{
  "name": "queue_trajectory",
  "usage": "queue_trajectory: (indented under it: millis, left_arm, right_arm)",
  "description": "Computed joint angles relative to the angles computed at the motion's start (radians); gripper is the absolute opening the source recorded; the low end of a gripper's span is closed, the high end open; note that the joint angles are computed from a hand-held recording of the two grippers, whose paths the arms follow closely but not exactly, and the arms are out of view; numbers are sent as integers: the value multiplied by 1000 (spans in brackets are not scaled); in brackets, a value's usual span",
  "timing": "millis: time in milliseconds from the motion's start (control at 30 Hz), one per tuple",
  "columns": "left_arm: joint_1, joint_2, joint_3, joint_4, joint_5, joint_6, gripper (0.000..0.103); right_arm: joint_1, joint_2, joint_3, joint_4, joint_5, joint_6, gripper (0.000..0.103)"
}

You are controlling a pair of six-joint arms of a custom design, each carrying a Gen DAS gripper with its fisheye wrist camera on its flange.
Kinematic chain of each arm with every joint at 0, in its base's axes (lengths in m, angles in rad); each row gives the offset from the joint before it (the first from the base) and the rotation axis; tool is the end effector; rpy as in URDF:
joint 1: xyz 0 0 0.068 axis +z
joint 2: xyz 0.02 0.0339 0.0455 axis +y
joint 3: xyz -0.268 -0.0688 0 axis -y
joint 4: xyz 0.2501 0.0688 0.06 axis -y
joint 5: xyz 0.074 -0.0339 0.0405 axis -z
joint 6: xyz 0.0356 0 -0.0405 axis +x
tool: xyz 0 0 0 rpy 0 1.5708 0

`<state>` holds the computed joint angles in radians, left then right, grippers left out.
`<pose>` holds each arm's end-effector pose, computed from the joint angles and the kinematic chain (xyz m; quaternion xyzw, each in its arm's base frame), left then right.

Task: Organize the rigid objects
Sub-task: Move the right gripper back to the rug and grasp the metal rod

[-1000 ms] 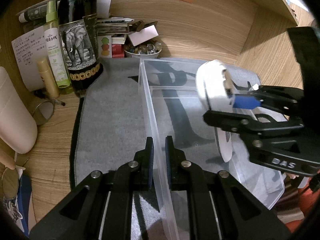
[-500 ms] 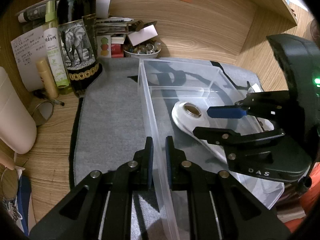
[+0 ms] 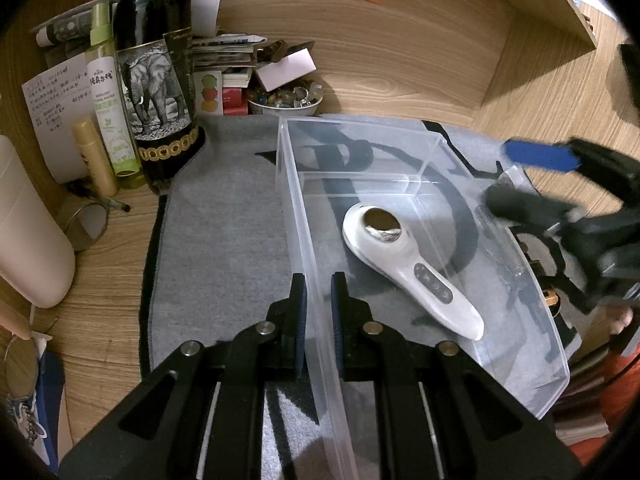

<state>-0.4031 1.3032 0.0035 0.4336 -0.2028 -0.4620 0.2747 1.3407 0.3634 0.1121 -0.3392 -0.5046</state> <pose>0.1357 -0.0501 0.0641 -0.0624 0.9323 -0.0577 0.3515 0.2069 0.0706 0.1188 -0.4053 0.8335 0.1183 0.3565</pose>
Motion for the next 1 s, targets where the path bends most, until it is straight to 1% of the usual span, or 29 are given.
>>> queue_trajectory:
  millis: [100,200,367,500,567,700,800,833,900,933,1000]
  left_arm:
    - [2,1,0,0,0,0,11]
    - [-4,12,1,5,-8,-6,11]
    - [-26,6,13,-32,-32,-19,11]
    - [-54,-1,22,-65,-58,-40,11]
    - [-65,3,27,-71,-71,-48,11]
    - [-81,10,35,-84,-88,-65,11]
    - [-90,13,42,-96,-98,-73,11]
    - [-91,15,45,-100,-101,-74,11]
    - [-97,22,53,-107,-108,-79,11]
    - [-98,24,55,-109,-110,-80,11]
    - [-100,26,58,-115,-113,-82,11]
  right_arm:
    - [-92,-98,-19,-30,-43,-23,69]
    - [-183,-146,-29,-37,-75,-47,72]
    - [-353,-131,-28,-41,-140,-115,73]
    - [-453,-58,-32,-12,-153,-174,73]
    - [-484,14,-23,19,-147,-197,73]
    - [-507,204,15,98,-123,-212,72]
    - [-507,311,53,106,-118,-217,72]
    - [-502,346,65,112,-120,-214,70]
    - [-494,396,79,113,-120,-221,56]
    - [-483,425,95,100,-119,-227,52]
    - [-478,466,116,82,-123,-240,41]
